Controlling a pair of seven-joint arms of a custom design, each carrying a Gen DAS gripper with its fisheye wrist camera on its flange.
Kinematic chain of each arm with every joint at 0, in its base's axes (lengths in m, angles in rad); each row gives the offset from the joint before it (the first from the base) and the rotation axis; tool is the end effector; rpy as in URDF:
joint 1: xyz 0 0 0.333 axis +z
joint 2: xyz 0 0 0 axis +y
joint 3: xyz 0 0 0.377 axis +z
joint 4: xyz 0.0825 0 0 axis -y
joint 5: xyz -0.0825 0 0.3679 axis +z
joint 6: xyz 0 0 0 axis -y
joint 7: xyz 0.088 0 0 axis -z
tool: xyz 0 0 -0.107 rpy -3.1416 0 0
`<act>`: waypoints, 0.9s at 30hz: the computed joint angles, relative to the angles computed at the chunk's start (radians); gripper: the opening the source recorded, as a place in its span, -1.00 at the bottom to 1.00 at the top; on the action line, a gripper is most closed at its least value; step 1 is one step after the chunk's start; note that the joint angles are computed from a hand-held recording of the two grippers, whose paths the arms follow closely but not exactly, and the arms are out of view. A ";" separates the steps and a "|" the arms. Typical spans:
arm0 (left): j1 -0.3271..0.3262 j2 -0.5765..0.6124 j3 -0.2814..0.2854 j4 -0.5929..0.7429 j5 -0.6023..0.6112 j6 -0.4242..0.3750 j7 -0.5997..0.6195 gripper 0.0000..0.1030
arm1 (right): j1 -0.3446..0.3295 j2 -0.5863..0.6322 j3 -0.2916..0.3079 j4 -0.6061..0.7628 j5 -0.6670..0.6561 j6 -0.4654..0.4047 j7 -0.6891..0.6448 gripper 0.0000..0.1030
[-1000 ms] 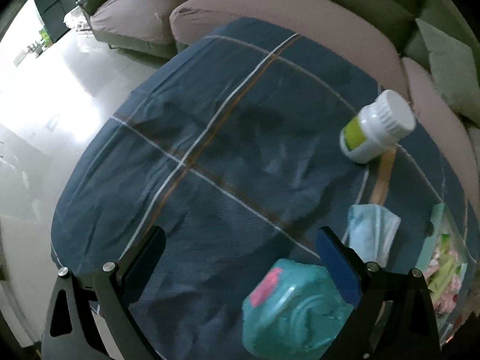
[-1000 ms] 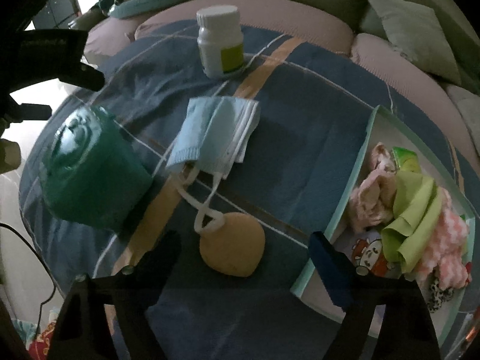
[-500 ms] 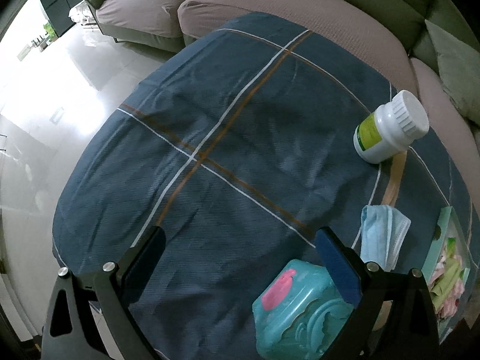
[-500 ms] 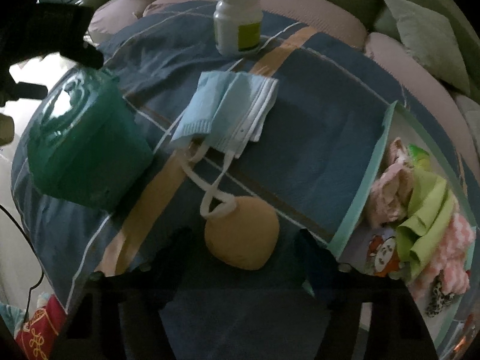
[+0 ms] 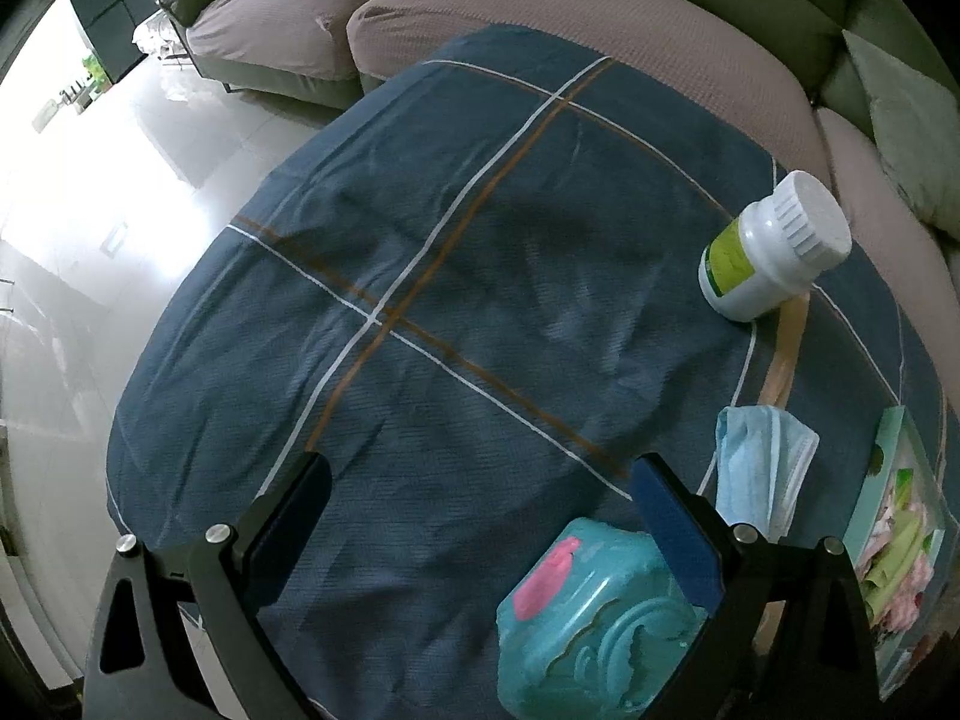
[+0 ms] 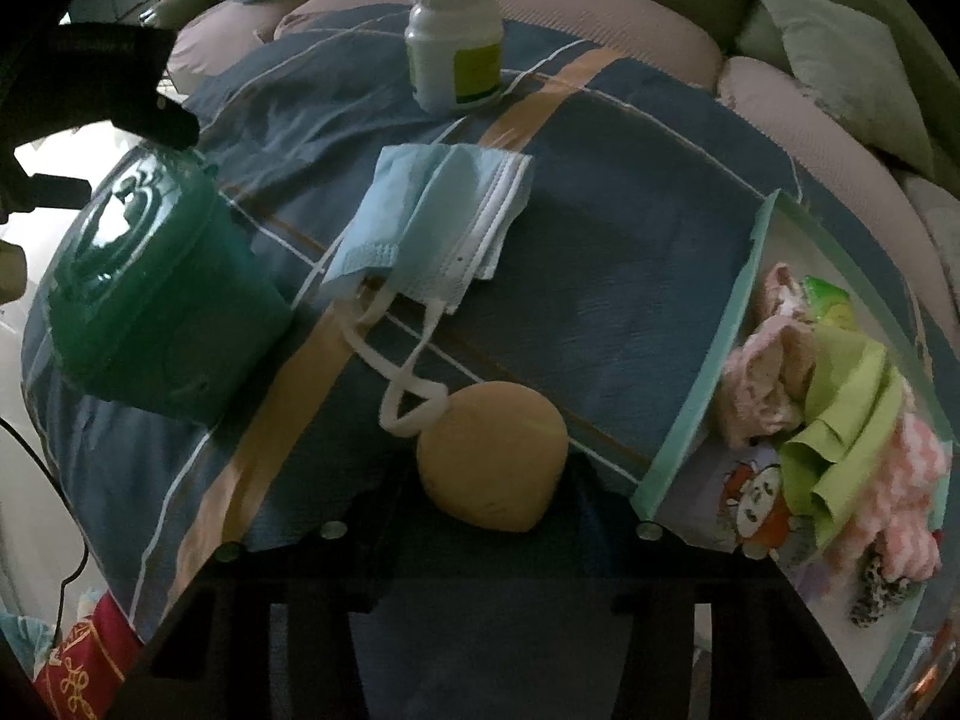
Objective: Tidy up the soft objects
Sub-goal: 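Grasp the tan round sponge with the right gripper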
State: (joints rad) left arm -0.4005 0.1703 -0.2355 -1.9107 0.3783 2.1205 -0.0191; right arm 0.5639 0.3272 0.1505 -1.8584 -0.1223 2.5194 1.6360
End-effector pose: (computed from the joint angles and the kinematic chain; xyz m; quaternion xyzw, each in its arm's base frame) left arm 0.4969 -0.3362 0.4842 -0.9105 0.3873 -0.0681 0.1279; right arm 0.5088 0.4284 0.4486 -0.8977 0.4065 -0.0837 0.1476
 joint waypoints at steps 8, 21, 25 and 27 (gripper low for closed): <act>-0.008 0.018 -0.001 0.023 0.010 0.016 0.022 0.94 | -0.026 -0.031 -0.008 -0.010 0.012 0.035 0.004 0.00; -0.046 0.102 0.010 0.156 0.036 -0.002 0.082 0.94 | -0.051 -0.071 -0.027 -0.036 -0.001 0.104 0.081 0.00; -0.066 0.138 0.017 0.210 0.051 0.001 0.110 0.94 | -0.061 -0.077 -0.029 -0.045 0.002 0.111 0.097 0.00; -0.071 0.154 0.022 0.227 0.055 0.031 0.124 0.94 | -0.064 -0.076 -0.032 -0.044 -0.002 0.110 0.107 0.00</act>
State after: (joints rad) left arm -0.4716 0.3242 -0.2138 -1.6832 0.4333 2.1517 0.1044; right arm 0.4998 0.2512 0.1181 -1.9024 -0.1240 2.6297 1.7431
